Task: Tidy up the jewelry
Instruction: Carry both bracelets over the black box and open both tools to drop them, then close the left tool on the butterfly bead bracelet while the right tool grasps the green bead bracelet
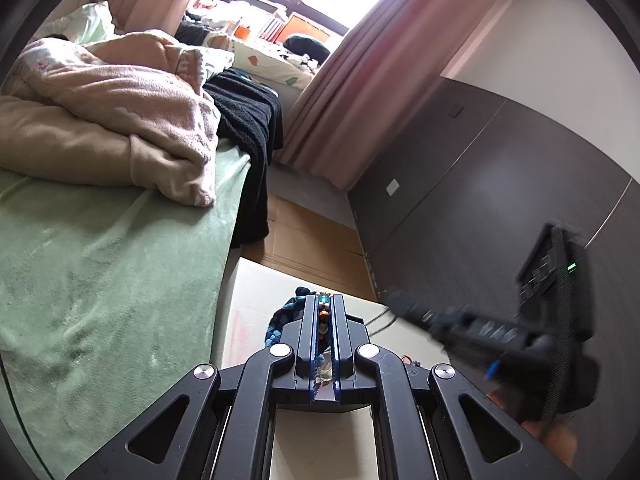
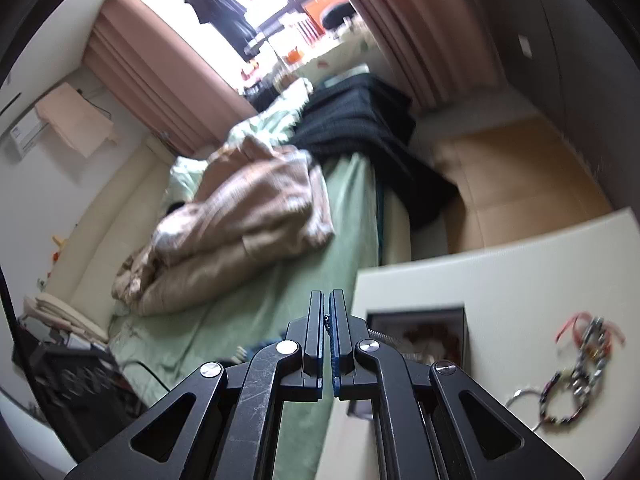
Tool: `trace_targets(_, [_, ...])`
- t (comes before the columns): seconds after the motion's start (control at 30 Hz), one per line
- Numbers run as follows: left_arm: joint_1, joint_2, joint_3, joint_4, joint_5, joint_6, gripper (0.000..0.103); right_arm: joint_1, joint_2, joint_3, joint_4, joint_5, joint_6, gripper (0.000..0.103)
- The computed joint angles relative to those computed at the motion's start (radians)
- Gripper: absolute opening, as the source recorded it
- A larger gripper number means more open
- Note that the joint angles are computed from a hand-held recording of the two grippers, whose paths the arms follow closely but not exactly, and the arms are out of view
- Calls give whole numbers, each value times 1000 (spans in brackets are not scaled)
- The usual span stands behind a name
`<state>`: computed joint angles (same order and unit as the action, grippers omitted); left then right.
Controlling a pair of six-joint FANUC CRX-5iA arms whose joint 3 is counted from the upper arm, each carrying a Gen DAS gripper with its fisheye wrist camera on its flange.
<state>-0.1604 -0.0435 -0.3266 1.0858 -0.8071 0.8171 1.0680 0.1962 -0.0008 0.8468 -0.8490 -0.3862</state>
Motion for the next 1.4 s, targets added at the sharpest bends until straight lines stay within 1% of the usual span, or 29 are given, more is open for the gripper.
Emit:
trace_targets(0.07, [-6, 8, 9, -11, -8, 4, 5, -2, 2, -5, -76, 10, 23, 5])
trace_targets(0.1, [-11, 11, 11, -14, -10, 3, 5, -5, 0, -8, -111, 16, 38, 9])
trace_targets(0.13, [-16, 14, 12, -15, -9, 1, 5, -6, -6, -18, -138, 22, 45, 20])
trace_targets(0.17, [-23, 17, 14, -15, -10, -2, 5, -4, -20, -42, -144, 27, 27, 26])
trace_targets(0.2, [-31, 21, 17, -14, -8, -3, 5, 2, -34, -72, -121, 28, -14, 41])
trace_targets(0.23, [-39, 23, 17, -13, -6, -5, 5, 9, -51, -102, -88, 23, -60, 49])
trace_targets(0.27, [-48, 27, 19, -8, -5, -9, 5, 22, -75, -143, -45, 6, -120, 50])
trace_targets(0.4, [-82, 55, 34, 3, -7, -3, 5, 52, -145, -218, -7, -37, -218, 51])
trace_targets(0.47, [-97, 74, 49, -11, -6, 16, 5, 85, -190, -270, 32, -86, -288, 51])
trace_targets(0.53, [-107, 95, 73, -51, -15, 57, 5, 114, -219, -303, 42, -131, -338, 51])
trace_targets(0.6, [-109, 135, 129, -125, -58, 126, 11, 144, -255, -348, 50, -160, -401, 51])
trace_targets(0.63, [-110, 154, 160, -174, -80, 172, 22, 158, -274, -371, 49, -170, -434, 51])
trace_targets(0.67, [-112, 166, 178, -209, -91, 204, 38, 174, -294, -391, 35, -188, -463, 51])
trace_targets(0.7, [-115, 165, 177, -222, -85, 215, 47, 178, -304, -398, 16, -198, -469, 51])
trace_targets(0.73, [-120, 157, 167, -227, -68, 219, 59, 185, -314, -402, -1, -212, -473, 51])
trace_targets(0.77, [-127, 143, 149, -219, -44, 210, 63, 193, -330, -411, -14, -231, -483, 51])
trace_targets(0.8, [-135, 133, 133, -198, -30, 183, 63, 195, -339, -415, -15, -240, -490, 51])
trace_targets(0.87, [-151, 121, 118, -178, -28, 137, 63, 207, -365, -432, -3, -272, -516, 51])
trace_targets(0.97, [-186, 111, 110, -191, -22, 100, 63, 228, -387, -437, -35, -320, -517, 51])
trace_targets(1.1, [-235, 109, 111, -211, -23, 75, 63, 235, -409, -454, -73, -315, -522, 51])
trace_targets(1.23, [-280, 121, 120, -241, -14, 80, 63, 252, -437, -483, -84, -323, -562, 51])
trace_targets(1.3, [-297, 129, 129, -262, -12, 93, 60, 271, -458, -498, -87, -346, -582, 51])
trace_targets(1.33, [-306, 134, 134, -271, -13, 98, 57, 276, -464, -503, -87, -351, -589, 51])
trace_targets(1.4, [-324, 146, 150, -313, -12, 124, 54, 284, -481, -518, -85, -355, -609, 51])
